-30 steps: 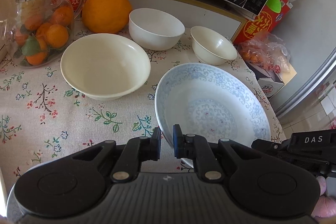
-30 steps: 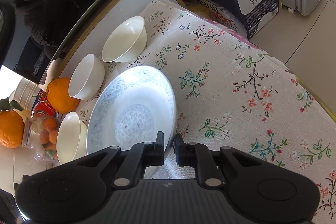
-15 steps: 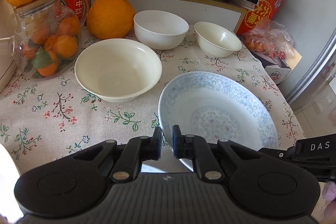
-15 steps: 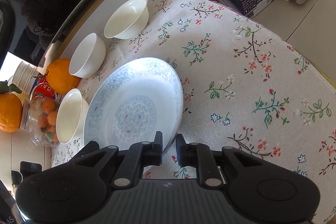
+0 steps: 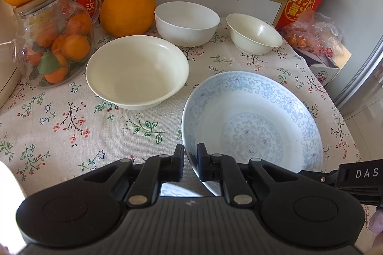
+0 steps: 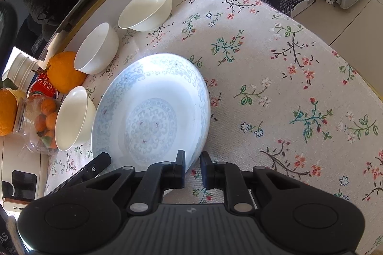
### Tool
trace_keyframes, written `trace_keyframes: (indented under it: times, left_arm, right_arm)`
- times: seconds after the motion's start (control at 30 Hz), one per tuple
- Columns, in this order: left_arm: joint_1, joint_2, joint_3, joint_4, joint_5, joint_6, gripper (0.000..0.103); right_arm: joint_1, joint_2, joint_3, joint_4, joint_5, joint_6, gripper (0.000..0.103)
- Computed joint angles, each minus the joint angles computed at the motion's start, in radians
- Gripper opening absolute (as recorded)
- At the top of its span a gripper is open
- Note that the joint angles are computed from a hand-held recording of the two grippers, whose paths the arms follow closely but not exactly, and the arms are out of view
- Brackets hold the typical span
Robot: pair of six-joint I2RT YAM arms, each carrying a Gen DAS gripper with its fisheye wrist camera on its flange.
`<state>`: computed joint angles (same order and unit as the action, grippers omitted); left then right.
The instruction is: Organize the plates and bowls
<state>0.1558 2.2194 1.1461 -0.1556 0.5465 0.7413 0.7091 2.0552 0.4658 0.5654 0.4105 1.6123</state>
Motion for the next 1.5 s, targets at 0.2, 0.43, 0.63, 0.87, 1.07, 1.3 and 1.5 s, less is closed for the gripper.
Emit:
trace_keyframes:
  times: [0.2,0.43,0.63,0.87,1.07,1.3,1.5]
  left_arm:
    - [0.022,-0.034,-0.005,-0.02,0.002,0.031,0.042]
    - [0.095,-0.054,0.03,-0.103,0.013,0.119,0.071]
    - [0.169,-0.055,0.072,-0.166,0.033,0.229,0.091]
    - [0.234,-0.041,0.102,-0.199,0.059,0.348,0.099]
    - [0.278,-0.007,0.106,-0.133,0.093,0.4,0.101]
    - [0.298,0.072,0.255,-0.324,0.096,0.456,0.096]
    - [0.297,0.097,0.304,-0.418,0.079,0.526,0.076]
  right_arm:
    - [0.008,-0.036,-0.018,-0.026,0.008,0.014,0.043]
    - [0.056,-0.095,-0.001,-0.127,0.016,-0.008,0.069]
    - [0.13,-0.138,0.037,-0.228,0.054,-0.063,0.08]
    - [0.193,-0.134,0.117,-0.339,0.117,-0.147,0.087]
    - [0.203,-0.103,0.129,-0.254,0.086,-0.2,0.089]
    - [0.226,-0.021,0.21,-0.257,0.048,-0.267,0.089]
    - [0.234,0.02,0.244,-0.234,-0.01,-0.324,0.089]
